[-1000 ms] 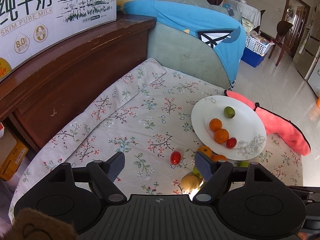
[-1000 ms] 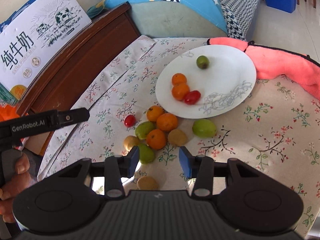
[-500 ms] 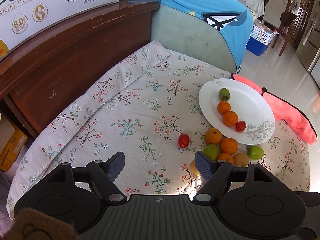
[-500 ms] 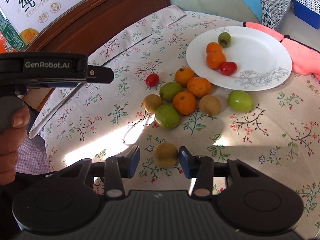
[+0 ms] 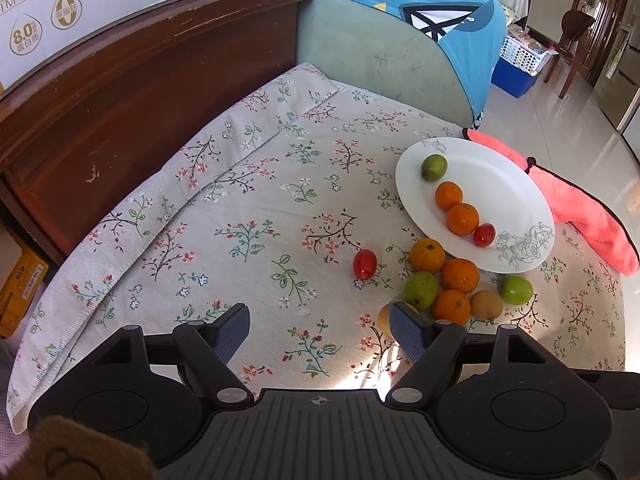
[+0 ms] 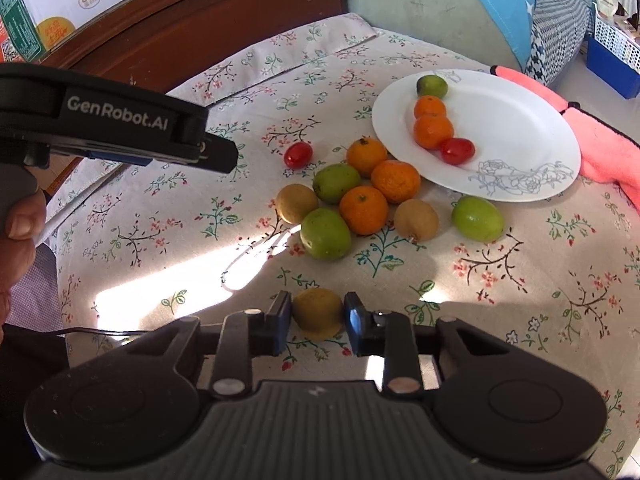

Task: Organize fruits
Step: 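Move right tool back to the pile and close on a brown kiwi, then lift the kiwi with right tool while left tool grasps another brown kiwi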

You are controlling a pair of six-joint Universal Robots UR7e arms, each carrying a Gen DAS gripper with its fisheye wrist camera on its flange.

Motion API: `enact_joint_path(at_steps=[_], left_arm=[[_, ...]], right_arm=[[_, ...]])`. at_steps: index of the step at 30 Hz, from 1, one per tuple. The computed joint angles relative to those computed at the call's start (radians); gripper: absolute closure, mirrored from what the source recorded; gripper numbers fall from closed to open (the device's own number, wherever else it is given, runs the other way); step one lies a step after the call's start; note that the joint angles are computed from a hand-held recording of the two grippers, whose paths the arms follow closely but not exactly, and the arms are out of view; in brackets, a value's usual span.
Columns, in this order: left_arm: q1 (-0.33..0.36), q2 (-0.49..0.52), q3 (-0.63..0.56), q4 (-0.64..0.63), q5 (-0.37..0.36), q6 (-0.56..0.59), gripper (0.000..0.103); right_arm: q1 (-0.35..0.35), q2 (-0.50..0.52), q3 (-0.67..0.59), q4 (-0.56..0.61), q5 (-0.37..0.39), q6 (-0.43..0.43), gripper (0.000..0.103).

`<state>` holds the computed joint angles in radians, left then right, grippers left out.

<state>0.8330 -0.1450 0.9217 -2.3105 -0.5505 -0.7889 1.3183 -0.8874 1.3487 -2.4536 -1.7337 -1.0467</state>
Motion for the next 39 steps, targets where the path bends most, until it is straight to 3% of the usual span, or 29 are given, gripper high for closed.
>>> enact_joint_path(at_steps=[9,16,26,28,39], left_arm=[[0.018,0.030,-0.037,-0.034,-0.049,0.012,0.029],[0.037,0.096,-0.150,-0.025,-0.109,-0.005,0.033],[0.053,0.146,-0.234,0.011,-0.130,-0.049,0.035],[0.056,0.147,-0.235,-0.001,-0.149,-0.047,0.039],[0.051,0.166,-0.244,-0.042,-0.115,0.016,0.059]], right_arm=[[-0.007,0.001,-0.055,0.042,0.025,0.098,0.074],[-0.014,0.011,-0.121,0.085,0.045,0.207,0.074],[-0.023,0.010,-0.149,0.099,0.065,0.242,0.074],[-0.023,0.010,-0.149,0.098,0.064,0.243,0.074],[-0.022,0.016,-0.159,0.113,0.060,0.247,0.074]])
